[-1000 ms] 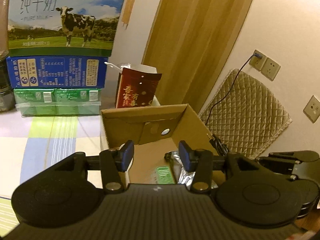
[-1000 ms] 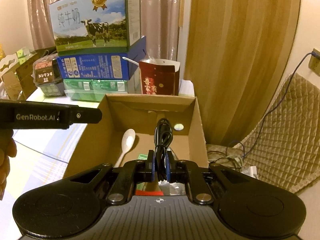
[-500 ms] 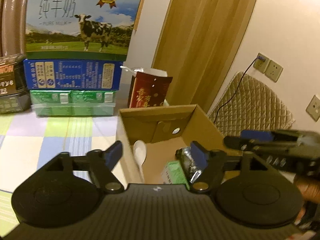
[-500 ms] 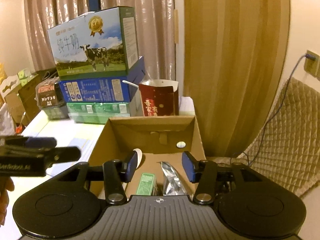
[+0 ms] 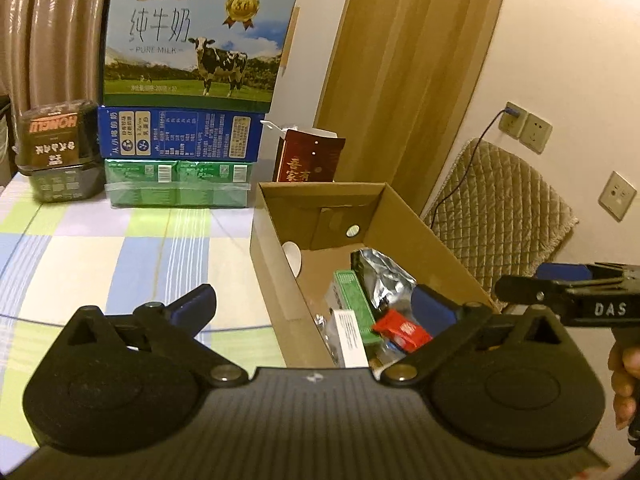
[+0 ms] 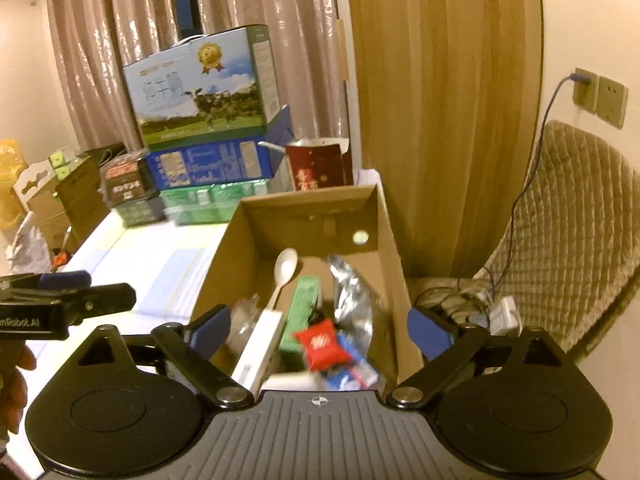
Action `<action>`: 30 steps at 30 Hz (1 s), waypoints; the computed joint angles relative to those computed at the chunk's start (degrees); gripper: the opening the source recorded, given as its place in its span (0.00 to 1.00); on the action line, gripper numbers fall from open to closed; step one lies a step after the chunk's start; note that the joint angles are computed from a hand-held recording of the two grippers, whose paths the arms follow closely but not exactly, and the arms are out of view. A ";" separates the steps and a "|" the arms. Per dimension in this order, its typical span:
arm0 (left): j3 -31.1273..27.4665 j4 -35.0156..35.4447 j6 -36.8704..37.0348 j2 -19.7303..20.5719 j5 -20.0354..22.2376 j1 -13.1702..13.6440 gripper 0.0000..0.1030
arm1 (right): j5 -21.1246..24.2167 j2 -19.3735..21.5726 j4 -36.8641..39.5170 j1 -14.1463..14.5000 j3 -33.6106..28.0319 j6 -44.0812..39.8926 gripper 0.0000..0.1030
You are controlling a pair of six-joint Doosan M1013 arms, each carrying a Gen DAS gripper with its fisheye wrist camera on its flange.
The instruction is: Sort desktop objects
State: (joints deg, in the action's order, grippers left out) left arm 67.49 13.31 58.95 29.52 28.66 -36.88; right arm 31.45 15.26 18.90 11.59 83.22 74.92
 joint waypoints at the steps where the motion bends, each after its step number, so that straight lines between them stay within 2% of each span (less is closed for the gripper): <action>1: 0.78 0.58 -0.42 -0.63 -0.04 -0.30 0.99 | -0.25 -0.78 -0.53 0.13 0.91 0.46 0.95; 6: 4.71 3.17 -3.25 -3.82 -0.68 -1.88 0.99 | -0.49 -4.45 -3.07 0.82 4.76 3.87 0.98; 9: 5.80 9.15 -10.84 -5.05 2.70 -3.49 0.99 | 0.04 -6.36 -4.38 1.37 6.53 5.33 0.98; 11: 7.25 11.04 -13.42 -6.19 2.65 -4.31 0.99 | 0.13 -7.68 -5.60 1.68 7.83 6.45 0.98; 19: 10.95 15.58 -17.26 -9.74 6.03 -7.33 0.99 | 0.52 -12.25 -10.25 2.87 12.35 12.40 0.98; 22: 12.52 18.12 -20.84 -11.02 6.78 -8.53 0.99 | 0.86 -13.73 -11.17 3.49 13.68 12.93 0.98; 26: 14.60 21.59 -24.84 -12.60 6.99 -9.91 0.99 | 0.90 -15.63 -13.22 4.31 15.50 14.49 0.98; 30: 16.22 22.20 -26.61 -13.85 7.20 -10.85 0.99 | 0.36 -17.34 -12.90 4.52 17.47 14.68 0.98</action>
